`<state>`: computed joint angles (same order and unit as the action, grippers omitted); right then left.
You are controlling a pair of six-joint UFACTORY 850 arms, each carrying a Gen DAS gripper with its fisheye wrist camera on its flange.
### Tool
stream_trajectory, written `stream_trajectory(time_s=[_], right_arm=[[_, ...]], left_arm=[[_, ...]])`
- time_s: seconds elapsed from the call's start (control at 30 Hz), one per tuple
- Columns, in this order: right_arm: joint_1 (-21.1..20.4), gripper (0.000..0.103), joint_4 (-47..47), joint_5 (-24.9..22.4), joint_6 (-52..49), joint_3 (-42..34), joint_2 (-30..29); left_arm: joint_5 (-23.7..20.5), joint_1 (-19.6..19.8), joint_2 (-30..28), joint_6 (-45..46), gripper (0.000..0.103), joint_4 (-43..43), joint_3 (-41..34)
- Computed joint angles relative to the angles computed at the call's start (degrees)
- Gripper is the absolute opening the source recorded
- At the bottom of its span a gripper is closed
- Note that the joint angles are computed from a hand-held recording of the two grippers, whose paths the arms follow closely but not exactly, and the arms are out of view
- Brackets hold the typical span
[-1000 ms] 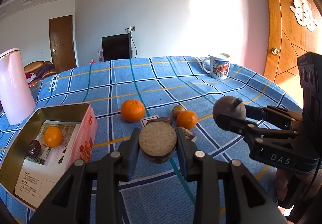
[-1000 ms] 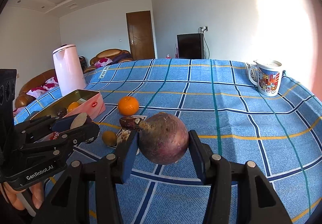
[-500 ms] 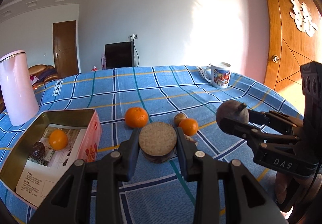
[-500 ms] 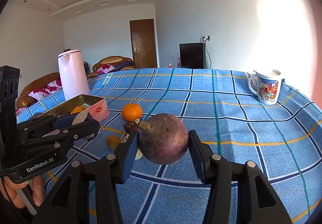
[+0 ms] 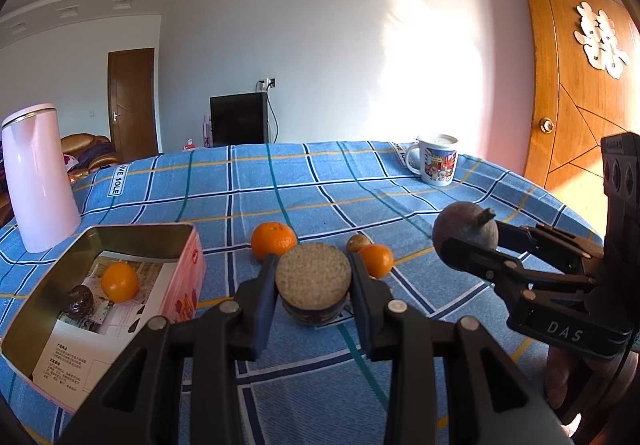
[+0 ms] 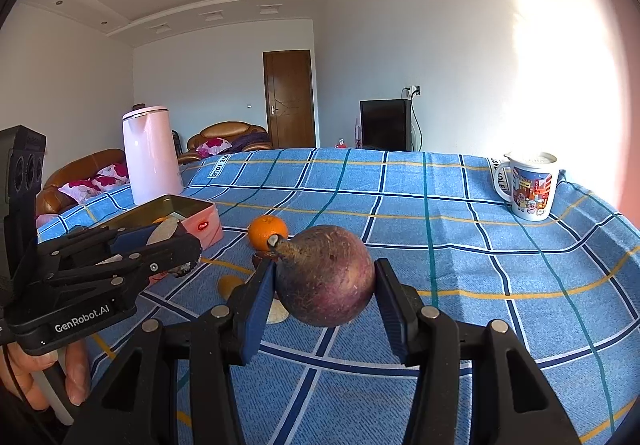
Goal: Organize fruits
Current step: 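Carry the biscuit and purple fruit toward the tin box with both grippers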
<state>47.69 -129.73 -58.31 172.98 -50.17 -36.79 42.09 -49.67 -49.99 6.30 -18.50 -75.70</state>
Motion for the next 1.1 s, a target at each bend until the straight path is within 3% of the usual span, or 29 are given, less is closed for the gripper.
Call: stream_trajectory(time_s=[0.83, 1.1], right_arm=[[1.54, 0.051, 0.22, -4.48, -1.37, 0.5, -0.5], [0.79, 0.051, -1.19, -2.39, -0.93, 0.42, 0.01]], left_arm=[[5.18, -0.01, 0.73, -1.84, 0.036, 0.73, 2.04], [5.0, 0.66, 1.19, -3.14, 0.036, 0.99, 2.56]])
